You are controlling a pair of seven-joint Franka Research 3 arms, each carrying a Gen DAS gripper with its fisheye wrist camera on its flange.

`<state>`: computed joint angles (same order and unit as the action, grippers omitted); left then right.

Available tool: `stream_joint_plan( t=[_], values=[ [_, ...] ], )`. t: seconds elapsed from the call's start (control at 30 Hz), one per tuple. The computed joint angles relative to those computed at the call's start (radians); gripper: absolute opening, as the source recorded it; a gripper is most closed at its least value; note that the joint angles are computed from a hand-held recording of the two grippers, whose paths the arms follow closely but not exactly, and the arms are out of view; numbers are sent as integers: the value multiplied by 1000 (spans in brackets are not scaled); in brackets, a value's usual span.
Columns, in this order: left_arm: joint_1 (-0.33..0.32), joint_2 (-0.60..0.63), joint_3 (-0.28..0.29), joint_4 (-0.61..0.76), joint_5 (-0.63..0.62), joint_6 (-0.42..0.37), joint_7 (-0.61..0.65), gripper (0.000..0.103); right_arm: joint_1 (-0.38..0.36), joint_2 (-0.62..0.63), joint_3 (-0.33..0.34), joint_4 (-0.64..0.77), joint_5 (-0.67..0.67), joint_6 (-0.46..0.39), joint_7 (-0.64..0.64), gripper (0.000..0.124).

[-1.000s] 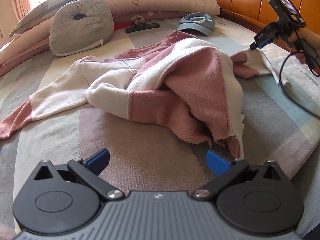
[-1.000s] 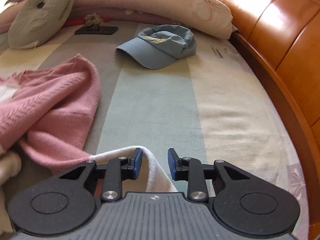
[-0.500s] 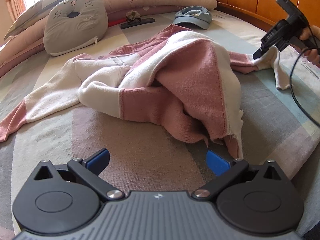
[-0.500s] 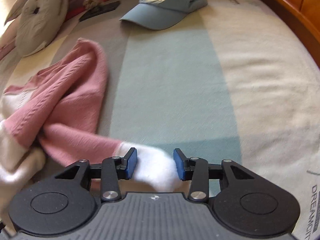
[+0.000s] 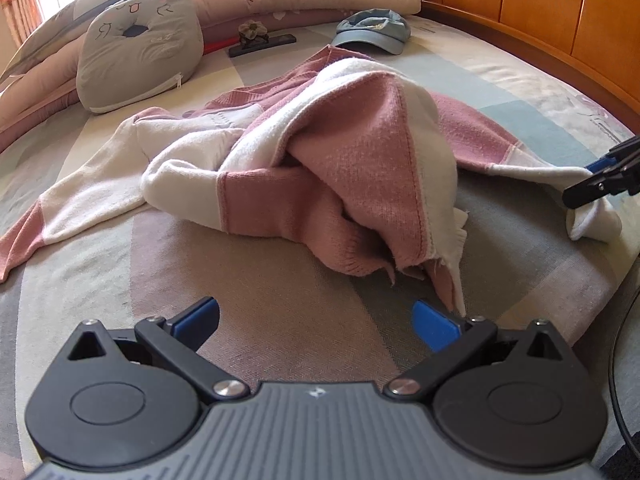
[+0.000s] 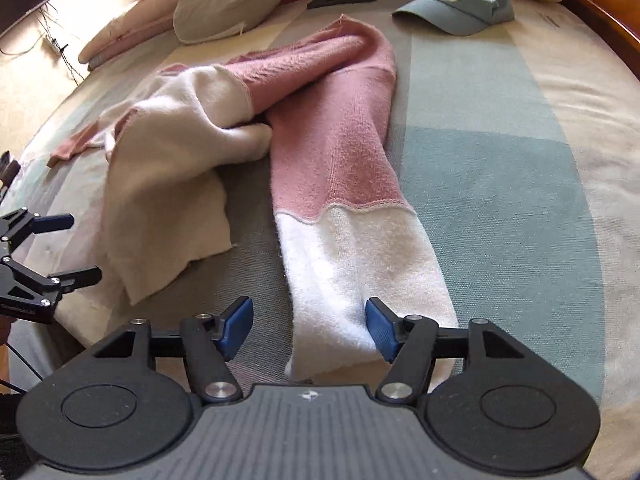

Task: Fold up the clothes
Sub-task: 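Grasp the white sleeve cuff with the right gripper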

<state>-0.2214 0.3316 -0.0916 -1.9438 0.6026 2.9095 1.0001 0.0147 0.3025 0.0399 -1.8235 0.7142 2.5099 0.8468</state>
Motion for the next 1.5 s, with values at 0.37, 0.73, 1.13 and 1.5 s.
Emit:
stream_joint_plan(
  t=[0.37,0.73,1.13,1.5],
  values=[
    [-7,2,-16,9,-20,1,45,102,-212,59,-21,10,474,-255,-20,88],
    [-32,15,-18,41,-10,-40,48,102,-255,258,33,196,632,-417,-41,83],
    [-31,21,-22,45,-17,-52,50,102,-287,259,60,133,743,-335,-155,15],
    [-32,30,-20,59,-16,-55,50,102,-149,227,-25,240,323,51,45,16]
  ],
)
